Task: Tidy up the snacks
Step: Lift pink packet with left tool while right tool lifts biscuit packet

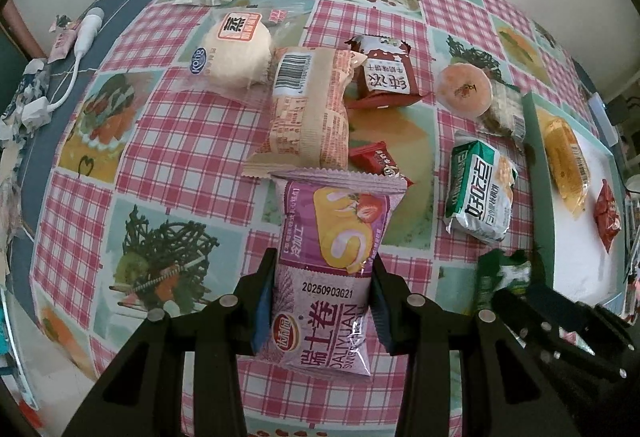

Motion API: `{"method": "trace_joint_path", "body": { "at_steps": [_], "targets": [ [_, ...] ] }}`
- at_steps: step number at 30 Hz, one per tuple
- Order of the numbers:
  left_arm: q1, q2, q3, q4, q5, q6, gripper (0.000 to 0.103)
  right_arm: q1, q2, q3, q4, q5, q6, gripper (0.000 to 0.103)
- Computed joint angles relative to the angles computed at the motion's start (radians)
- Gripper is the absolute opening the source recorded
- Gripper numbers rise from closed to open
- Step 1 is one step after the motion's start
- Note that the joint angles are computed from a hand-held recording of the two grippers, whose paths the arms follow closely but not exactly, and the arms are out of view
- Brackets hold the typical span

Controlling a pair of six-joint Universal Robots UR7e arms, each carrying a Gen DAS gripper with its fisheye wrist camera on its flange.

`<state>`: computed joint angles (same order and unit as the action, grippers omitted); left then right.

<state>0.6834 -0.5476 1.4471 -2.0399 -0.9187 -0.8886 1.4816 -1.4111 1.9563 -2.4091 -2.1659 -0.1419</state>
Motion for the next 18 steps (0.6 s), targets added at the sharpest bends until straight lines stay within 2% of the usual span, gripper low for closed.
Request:
{"method": "trace_joint_path", "body": {
  "at_steps": [3,7,12,18],
  "targets": [
    [0.002,0.002,-0.005,0.008,-0.001,0.001,0.043,-0.004,-0.007,-0.003,0.024,0.055,0.008,0.046],
    [0.004,0.007,-0.010,0.013,-0.001,0.001,0.043,0.016,-0.001,0.001,-0.024,0.003,-0.004,0.046],
    [0.004,0.012,-0.015,0.017,0.000,0.002,0.043,0.006,0.008,-0.008,0.010,-0.006,0.017,0.046],
    [0.006,0.012,-0.016,0.022,0.000,0.000,0.043,0.028,0.053,-0.002,-0.023,-0.045,-0.002,0.046]
  ]
}}
